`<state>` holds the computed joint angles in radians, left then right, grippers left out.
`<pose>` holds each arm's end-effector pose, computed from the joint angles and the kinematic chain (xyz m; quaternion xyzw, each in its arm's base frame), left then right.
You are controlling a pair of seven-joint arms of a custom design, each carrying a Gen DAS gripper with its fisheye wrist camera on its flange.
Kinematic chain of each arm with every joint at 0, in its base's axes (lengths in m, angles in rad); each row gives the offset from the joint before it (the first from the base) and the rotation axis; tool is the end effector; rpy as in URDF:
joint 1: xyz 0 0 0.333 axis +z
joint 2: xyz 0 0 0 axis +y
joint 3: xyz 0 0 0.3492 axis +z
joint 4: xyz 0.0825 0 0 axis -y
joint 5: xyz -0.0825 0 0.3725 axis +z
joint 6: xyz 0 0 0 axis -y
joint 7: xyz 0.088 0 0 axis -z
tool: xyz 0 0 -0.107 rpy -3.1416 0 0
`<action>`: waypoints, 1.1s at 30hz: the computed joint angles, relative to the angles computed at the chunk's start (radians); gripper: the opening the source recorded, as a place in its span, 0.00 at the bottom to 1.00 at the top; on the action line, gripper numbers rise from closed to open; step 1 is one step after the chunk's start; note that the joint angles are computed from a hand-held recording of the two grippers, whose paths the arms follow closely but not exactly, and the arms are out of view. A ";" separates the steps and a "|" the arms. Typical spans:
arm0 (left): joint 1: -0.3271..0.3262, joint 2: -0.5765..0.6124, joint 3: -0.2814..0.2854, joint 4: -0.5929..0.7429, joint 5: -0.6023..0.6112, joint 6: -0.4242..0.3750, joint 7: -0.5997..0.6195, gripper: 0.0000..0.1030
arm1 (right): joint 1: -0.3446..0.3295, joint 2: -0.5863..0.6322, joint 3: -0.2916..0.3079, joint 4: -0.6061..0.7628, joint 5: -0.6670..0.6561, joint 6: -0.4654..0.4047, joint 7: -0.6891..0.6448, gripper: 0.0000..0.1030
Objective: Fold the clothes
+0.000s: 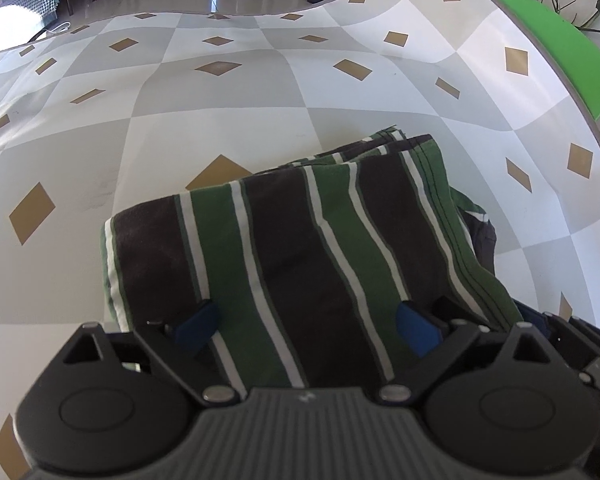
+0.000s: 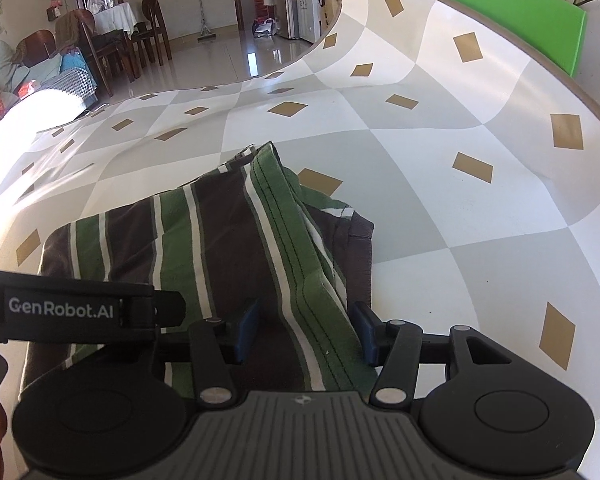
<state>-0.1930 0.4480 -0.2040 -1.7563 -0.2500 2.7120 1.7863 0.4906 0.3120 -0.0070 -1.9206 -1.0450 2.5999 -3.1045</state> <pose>0.6587 -0.2442 0.4110 -0.5434 0.7926 -0.2679 0.0687 0.5624 0.3155 0.3999 -0.5530 0.7477 -0.2801 0.2380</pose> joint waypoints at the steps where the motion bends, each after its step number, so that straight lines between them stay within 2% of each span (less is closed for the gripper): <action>1: 0.004 -0.003 -0.001 -0.005 -0.002 0.002 0.005 0.94 | 0.000 0.005 0.002 0.006 0.001 0.000 -0.009 0.50; 10: 0.044 -0.028 0.001 -0.049 -0.027 0.021 0.051 0.95 | 0.021 0.054 0.004 0.067 0.024 0.017 -0.093 0.51; 26: 0.099 -0.094 0.036 -0.153 -0.039 0.055 0.072 1.00 | 0.081 0.135 -0.010 0.167 0.119 0.075 -0.287 0.51; 33: 0.123 -0.116 0.042 -0.188 -0.031 0.068 0.107 1.00 | 0.121 0.162 -0.022 0.203 0.133 0.072 -0.317 0.52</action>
<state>-0.0695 0.3324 -0.1622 -1.9447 -0.2807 2.7801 1.8931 0.6120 0.4741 -0.0292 -1.7171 -0.9115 2.6717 -3.4213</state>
